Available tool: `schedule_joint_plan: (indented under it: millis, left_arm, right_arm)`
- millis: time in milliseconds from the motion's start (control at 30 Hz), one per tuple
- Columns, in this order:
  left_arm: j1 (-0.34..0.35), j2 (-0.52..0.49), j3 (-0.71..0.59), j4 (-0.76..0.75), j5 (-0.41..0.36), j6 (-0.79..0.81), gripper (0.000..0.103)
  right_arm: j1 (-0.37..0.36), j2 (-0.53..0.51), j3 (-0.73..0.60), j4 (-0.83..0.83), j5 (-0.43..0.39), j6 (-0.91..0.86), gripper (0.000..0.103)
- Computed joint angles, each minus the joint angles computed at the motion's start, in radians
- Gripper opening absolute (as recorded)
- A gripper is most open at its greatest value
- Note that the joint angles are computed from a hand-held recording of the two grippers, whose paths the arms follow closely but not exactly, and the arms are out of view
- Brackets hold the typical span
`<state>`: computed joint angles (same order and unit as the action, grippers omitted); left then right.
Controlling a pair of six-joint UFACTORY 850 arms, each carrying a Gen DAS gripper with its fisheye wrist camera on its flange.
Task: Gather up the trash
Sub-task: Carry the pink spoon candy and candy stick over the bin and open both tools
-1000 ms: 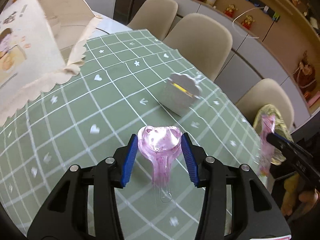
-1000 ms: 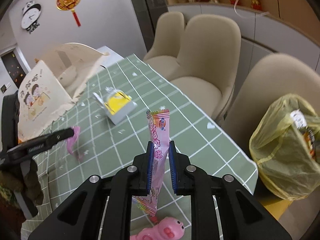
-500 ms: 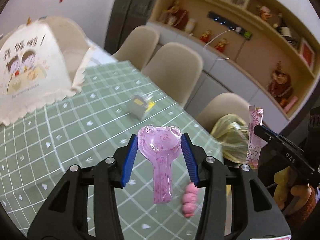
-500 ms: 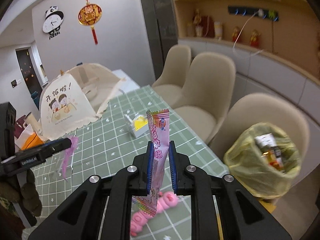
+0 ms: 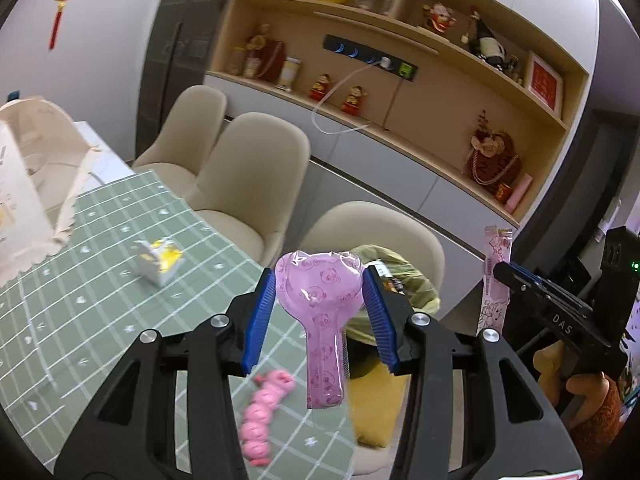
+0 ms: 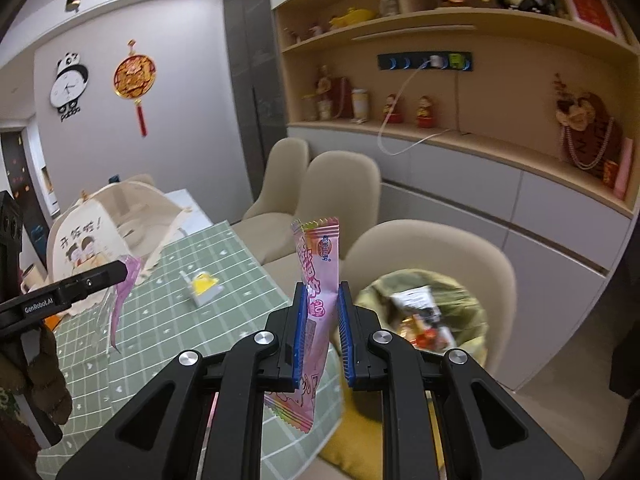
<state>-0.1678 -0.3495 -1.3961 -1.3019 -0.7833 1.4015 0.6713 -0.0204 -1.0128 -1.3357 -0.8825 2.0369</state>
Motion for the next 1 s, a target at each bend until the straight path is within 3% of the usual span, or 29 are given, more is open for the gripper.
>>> schedule_joint_plan:
  millis: [200,367,567,800,1000]
  left_arm:
    - [-0.125,-0.037,-0.05,0.042,0.043,-0.101,0.043]
    - [-0.223,-0.101,-0.126,0.059,0.087,-0.17,0.043]
    - [-0.327,-0.251,-0.292,0.186,0.142,-0.389,0.043]
    - [-0.418,-0.446,-0.498,0.384,0.15,-0.648,0.043]
    - [-0.455,-0.546,-0.6,0.491,0.151,-0.78,0.043]
  right_arm:
    - [-0.086,0.128,0.125,-0.041,0.035,0.003,0.016]
    - [-0.208,0.23,0.231,-0.089,0.126,0.028,0.016]
    - [-0.364,0.306,0.316,-0.143,0.244,0.019,0.016]
    - [-0.572,0.303,0.359,-0.195,0.437,0.01,0.016]
    - [-0.655,0.278,0.377,-0.287,0.526,0.077,0.016]
